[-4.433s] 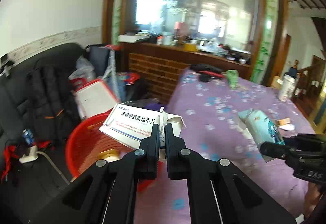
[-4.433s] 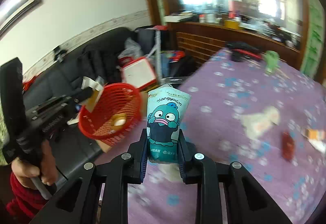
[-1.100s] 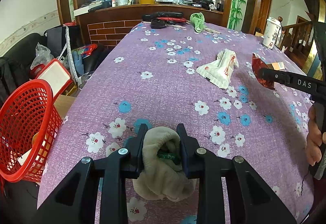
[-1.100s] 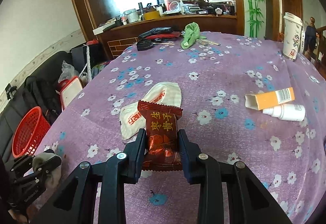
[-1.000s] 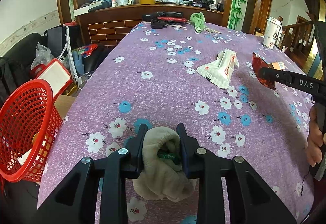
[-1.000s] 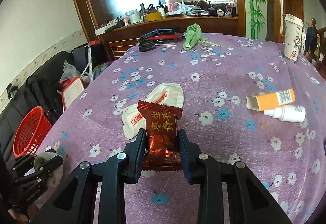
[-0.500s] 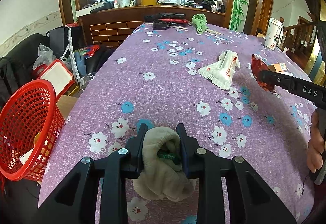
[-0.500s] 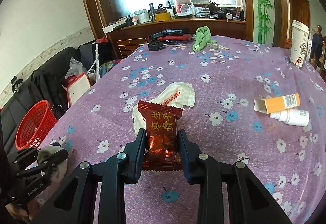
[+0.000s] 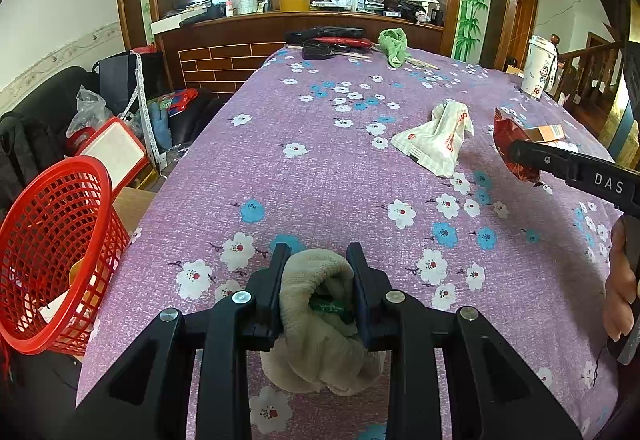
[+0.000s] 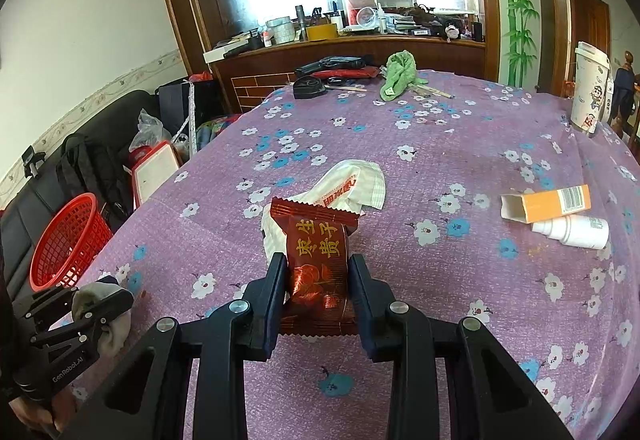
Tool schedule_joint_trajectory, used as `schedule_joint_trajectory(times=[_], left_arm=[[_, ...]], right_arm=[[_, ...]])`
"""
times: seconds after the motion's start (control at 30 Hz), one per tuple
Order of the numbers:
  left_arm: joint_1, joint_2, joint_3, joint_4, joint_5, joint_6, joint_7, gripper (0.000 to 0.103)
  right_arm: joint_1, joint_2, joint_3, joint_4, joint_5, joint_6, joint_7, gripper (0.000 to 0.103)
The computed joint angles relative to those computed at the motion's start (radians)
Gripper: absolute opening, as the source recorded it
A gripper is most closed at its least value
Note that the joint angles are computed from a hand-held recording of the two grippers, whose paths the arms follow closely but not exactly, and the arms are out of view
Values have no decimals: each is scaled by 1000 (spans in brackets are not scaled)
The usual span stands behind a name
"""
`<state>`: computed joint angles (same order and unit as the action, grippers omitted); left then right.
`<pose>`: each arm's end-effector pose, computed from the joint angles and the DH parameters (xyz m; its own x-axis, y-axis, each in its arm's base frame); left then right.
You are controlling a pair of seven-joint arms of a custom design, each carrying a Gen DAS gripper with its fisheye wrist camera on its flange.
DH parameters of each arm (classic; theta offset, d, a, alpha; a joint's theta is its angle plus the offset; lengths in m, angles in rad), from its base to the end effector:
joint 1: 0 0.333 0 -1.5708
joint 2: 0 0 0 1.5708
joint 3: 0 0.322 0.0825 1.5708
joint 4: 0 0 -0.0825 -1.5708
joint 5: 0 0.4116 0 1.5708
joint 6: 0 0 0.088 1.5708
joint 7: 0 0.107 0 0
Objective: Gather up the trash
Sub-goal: 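Lift the cloth and candy wrapper and carry both tools toward the red wastebasket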
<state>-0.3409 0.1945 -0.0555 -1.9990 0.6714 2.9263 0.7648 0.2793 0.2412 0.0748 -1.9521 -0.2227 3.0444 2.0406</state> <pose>0.5894 -0.2874 0.4288 -0.1968 -0.9802 0.0191 -0.6958 0.1260 -0.7071 0.6302 0.2474 0.4478 0.1668 -0.9677 -0.1888 -0.6831 0.0246 -0.7299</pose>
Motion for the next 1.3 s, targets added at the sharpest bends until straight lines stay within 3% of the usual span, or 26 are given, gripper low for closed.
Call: schedule_joint_trajectory(times=[0.23, 0.57, 0.8, 0.93, 1.3], left_arm=[[-3, 1, 3, 0, 8, 4, -9, 28], [9, -16, 11, -20, 18, 35, -18, 28], [2, -19, 18, -18, 69, 41, -64, 28], [14, -24, 6, -25, 40, 51, -43, 28], [31, -88, -16, -76, 78, 84, -85, 28]], right_arm=[[30, 4, -40, 8, -48, 1, 48, 34], [4, -58, 15, -17, 30, -87, 30, 34], [12, -169, 38, -149, 117, -28, 12, 34], [43, -208, 15, -191, 5, -30, 124, 34], [51, -264, 23, -240, -37, -6, 184, 34]])
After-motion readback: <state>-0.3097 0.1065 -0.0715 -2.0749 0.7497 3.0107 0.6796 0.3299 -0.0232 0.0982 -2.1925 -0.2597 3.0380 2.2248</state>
